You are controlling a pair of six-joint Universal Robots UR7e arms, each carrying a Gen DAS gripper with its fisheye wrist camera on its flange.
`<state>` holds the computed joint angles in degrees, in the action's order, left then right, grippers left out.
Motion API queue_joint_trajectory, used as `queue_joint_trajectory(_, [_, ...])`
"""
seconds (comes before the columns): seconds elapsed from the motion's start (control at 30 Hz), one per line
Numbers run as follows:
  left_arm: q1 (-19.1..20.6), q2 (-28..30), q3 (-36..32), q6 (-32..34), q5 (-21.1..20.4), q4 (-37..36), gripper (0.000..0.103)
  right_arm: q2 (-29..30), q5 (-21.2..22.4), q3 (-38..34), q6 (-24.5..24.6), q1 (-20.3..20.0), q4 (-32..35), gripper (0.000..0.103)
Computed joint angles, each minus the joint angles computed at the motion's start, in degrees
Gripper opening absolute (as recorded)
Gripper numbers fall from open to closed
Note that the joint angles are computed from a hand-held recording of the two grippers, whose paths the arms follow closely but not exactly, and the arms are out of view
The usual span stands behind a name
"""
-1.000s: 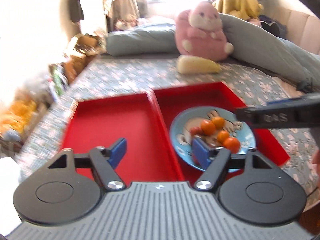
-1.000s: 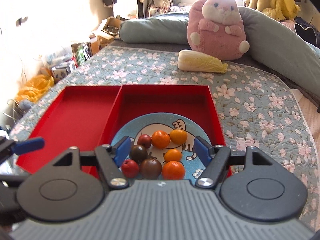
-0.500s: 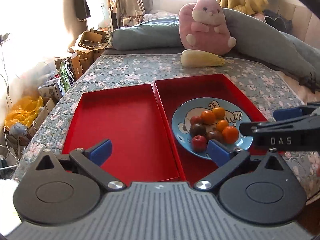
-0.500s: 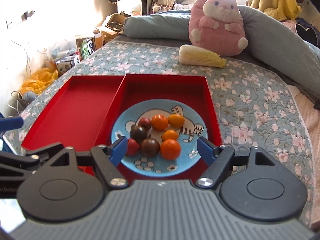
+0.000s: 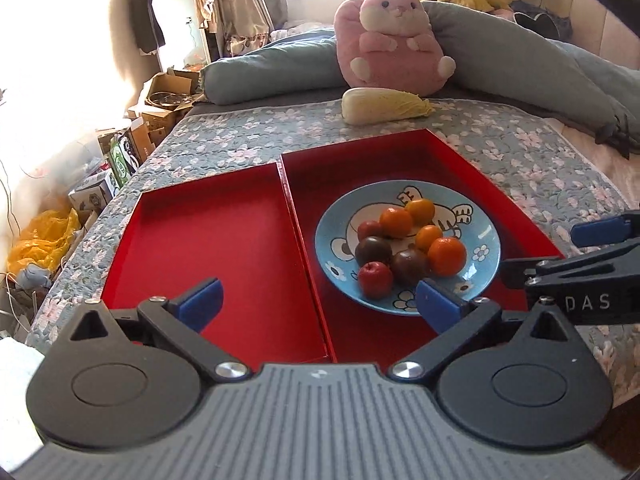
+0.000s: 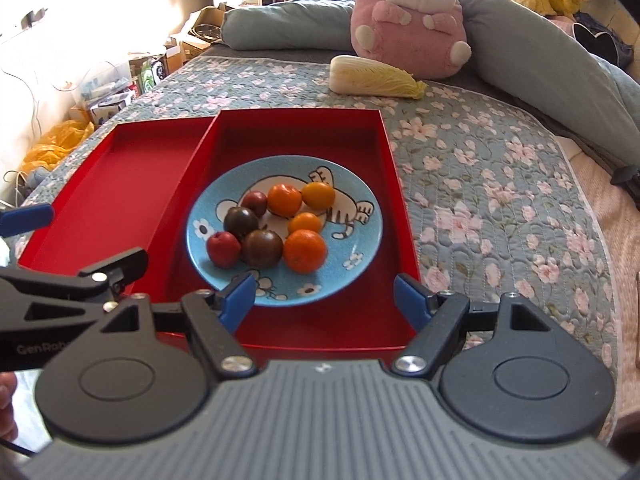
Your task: Organize fruits
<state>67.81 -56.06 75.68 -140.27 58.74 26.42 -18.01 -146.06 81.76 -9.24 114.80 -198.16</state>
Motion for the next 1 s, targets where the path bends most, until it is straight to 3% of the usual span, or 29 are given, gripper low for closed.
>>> queue_joint_trajectory(0.23, [0.3, -2.4, 3.7, 4.1, 0.3, -0.2, 0.103, -0.3, -0.6, 1.0, 0.4, 0.5, -0.5, 0.078])
queue_joint_trajectory(0.5, [0.6, -3.0, 2.9, -4.4, 1.6, 5.6, 0.103, 0.1, -0.5, 0.5, 0.6, 1.5, 0.6, 0.078])
queue_joint_trajectory(0.77, [-0.1, -3.7, 4.7, -3.2, -0.1, 3.1, 0.103, 0.5, -1.7, -1.2, -1.4, 3.3, 0.7, 0.078])
queue_joint_trajectory(1.0, [-0.4, -3.0, 4.1, -4.5, 0.3, 5.7, 0.103, 0.8, -3.4, -1.7, -2.0, 4.4, 1.7, 0.078])
